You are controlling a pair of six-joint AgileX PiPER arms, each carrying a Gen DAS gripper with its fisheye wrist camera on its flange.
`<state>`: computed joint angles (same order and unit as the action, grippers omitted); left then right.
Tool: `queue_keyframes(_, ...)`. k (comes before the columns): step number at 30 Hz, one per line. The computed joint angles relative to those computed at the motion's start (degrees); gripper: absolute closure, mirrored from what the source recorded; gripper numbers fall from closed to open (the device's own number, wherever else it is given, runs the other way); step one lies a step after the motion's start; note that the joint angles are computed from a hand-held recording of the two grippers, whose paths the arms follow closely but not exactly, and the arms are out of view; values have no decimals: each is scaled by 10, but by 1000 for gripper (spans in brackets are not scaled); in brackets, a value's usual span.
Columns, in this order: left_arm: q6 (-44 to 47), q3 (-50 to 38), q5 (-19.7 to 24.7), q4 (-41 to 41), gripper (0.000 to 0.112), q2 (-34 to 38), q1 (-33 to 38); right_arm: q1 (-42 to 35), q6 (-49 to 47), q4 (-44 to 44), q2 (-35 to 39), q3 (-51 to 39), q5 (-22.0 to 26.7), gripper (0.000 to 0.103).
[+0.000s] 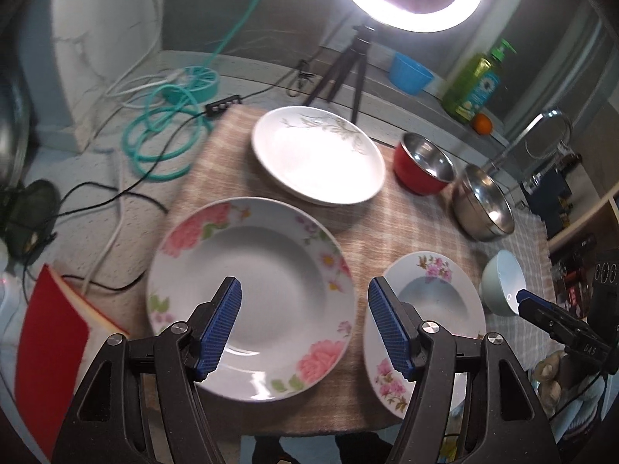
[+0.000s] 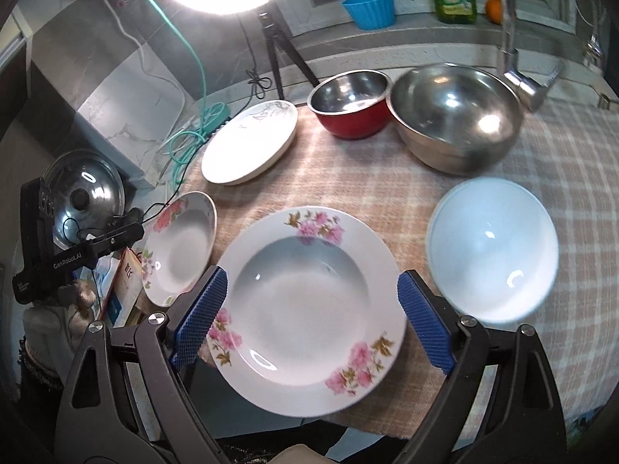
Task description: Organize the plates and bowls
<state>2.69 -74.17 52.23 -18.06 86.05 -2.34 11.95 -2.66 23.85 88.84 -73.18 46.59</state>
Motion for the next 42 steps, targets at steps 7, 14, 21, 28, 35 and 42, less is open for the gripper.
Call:
queue_keyframes(7, -2, 47, -13, -5, 44, -32, 51, 43, -14, -3, 62, -78, 9, 11)
queue_keyframes(14, 11, 78, -20, -23, 44, -35, 93, 72, -32, 21, 144, -167, 38, 11)
queue_keyframes(21, 32, 84, -22, -38, 53, -14, 120, 101, -35, 24, 231, -257, 70, 18)
queue_keyframes(28, 58, 82, -17, -65, 65, 15, 141, 116, -16, 25, 311, -349, 115, 36)
queue_keyframes(35, 74, 74, -9, -83, 76, 35, 153, 124, 6, 28, 387, -442, 161, 60)
queue_keyframes(42, 75, 68, -9, -87, 87, 47, 156, 132, 12, 26, 430, -500, 195, 86)
